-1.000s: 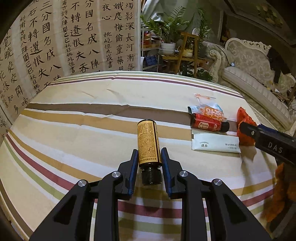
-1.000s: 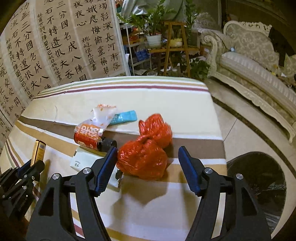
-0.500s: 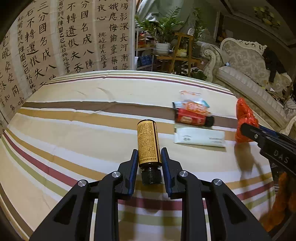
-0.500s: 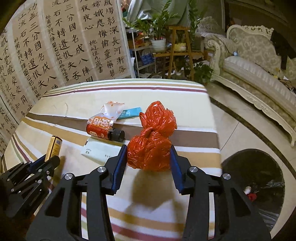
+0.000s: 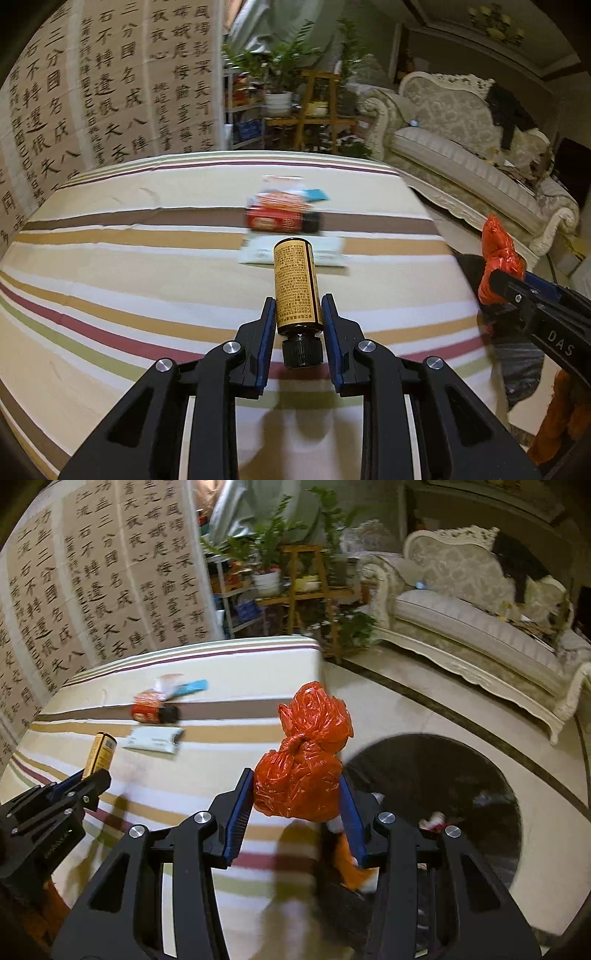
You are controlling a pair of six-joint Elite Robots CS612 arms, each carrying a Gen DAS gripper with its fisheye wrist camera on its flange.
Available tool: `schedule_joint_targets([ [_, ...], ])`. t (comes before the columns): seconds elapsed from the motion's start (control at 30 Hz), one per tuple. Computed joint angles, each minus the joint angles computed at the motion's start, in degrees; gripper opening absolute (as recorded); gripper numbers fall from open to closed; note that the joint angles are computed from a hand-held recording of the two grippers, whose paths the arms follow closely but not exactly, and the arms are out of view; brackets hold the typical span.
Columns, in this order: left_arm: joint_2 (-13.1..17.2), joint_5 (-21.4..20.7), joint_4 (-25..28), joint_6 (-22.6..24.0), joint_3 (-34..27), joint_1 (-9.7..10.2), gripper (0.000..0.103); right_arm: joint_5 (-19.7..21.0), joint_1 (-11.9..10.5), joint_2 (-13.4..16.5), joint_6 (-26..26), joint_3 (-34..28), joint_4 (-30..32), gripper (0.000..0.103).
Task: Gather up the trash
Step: 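Carry both items over the black trash bin and open both grippers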
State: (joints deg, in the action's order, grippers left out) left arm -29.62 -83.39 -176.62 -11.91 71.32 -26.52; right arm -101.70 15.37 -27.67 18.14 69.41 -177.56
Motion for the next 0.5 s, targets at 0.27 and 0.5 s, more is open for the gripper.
schedule_joint_targets([
  [0.27, 0.23, -2.20, -0.77, 2.93, -0.14, -2.22, 0.026, -3.43, -1.55, -2.72, 4.38, 7.49, -3.80, 0.043],
  [0.5, 1.15, -4.04, -0.07, 5.86, -1.91, -4.07, 0.026, -6.69, -2.33, -3.67, 6.55, 10.63, -5.12, 0.044],
])
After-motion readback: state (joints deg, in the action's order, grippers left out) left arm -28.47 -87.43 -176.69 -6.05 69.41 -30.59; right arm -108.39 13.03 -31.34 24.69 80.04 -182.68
